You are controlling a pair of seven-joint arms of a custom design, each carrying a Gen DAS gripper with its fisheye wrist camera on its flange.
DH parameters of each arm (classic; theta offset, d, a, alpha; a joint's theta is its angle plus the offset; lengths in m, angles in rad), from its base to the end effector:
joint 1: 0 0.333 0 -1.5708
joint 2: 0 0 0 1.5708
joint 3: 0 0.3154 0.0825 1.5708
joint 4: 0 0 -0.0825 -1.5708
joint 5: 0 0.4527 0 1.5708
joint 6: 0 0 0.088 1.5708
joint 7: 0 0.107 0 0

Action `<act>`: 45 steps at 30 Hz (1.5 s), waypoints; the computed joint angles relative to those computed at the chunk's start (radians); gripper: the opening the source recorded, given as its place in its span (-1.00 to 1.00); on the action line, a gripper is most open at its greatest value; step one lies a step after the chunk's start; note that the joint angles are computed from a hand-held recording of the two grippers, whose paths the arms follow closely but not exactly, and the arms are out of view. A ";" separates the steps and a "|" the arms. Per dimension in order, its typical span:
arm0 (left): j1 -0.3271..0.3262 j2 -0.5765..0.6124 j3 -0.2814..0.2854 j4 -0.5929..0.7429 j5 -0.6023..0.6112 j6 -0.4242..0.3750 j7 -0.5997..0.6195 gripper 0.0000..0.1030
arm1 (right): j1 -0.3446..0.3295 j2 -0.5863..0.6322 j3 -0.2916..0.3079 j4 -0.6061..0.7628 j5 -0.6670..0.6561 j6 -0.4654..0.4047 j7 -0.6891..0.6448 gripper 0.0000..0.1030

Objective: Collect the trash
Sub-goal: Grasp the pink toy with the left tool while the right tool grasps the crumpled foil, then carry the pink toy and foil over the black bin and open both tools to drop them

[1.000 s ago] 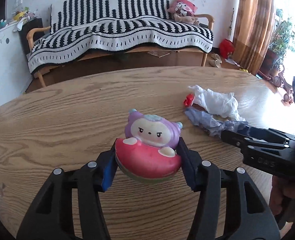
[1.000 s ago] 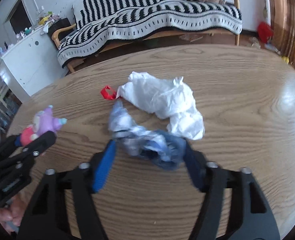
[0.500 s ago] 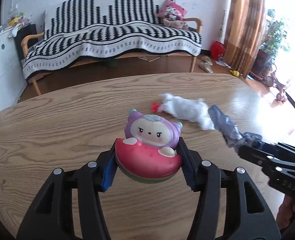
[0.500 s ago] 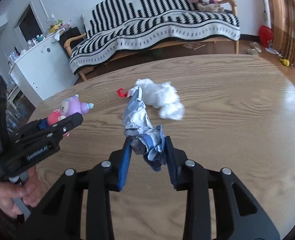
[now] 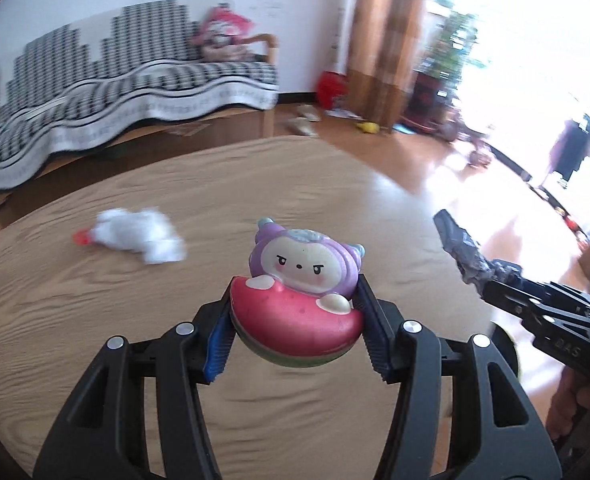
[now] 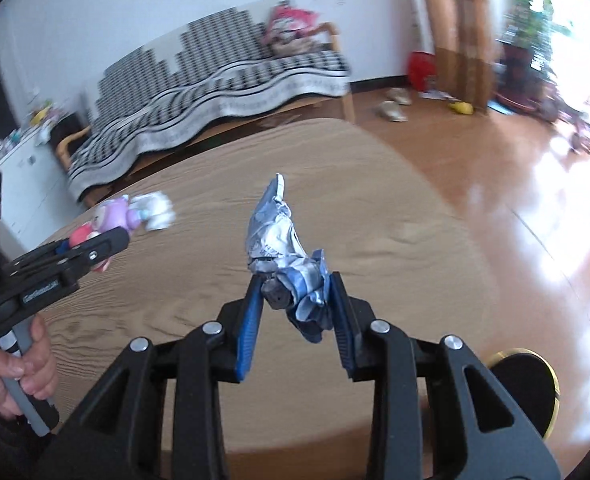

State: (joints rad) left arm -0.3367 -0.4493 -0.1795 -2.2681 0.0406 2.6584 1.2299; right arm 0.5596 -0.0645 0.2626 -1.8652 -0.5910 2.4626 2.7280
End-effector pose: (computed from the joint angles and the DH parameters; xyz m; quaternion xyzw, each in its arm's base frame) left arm 0.4603 -0.2767 0.6115 -0.5711 0.7128 -0.3588 0.1923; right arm 0.4438 0.4849 0.5982 -0.6515 0.6448 -0.1862 0.3536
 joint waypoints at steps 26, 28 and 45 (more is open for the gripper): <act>-0.203 0.446 -0.186 0.339 -0.081 0.046 0.163 0.05 | -0.193 -0.790 0.012 -0.801 0.501 -0.265 -0.018 -0.35; -0.203 0.465 -0.192 0.356 -0.079 0.042 0.163 0.05 | -0.201 -0.794 0.019 -0.805 0.525 -0.264 -0.029 -0.35; -0.198 0.499 -0.208 0.394 -0.099 0.024 0.187 0.06 | -0.272 -0.773 0.060 -0.764 0.520 -0.234 0.000 0.17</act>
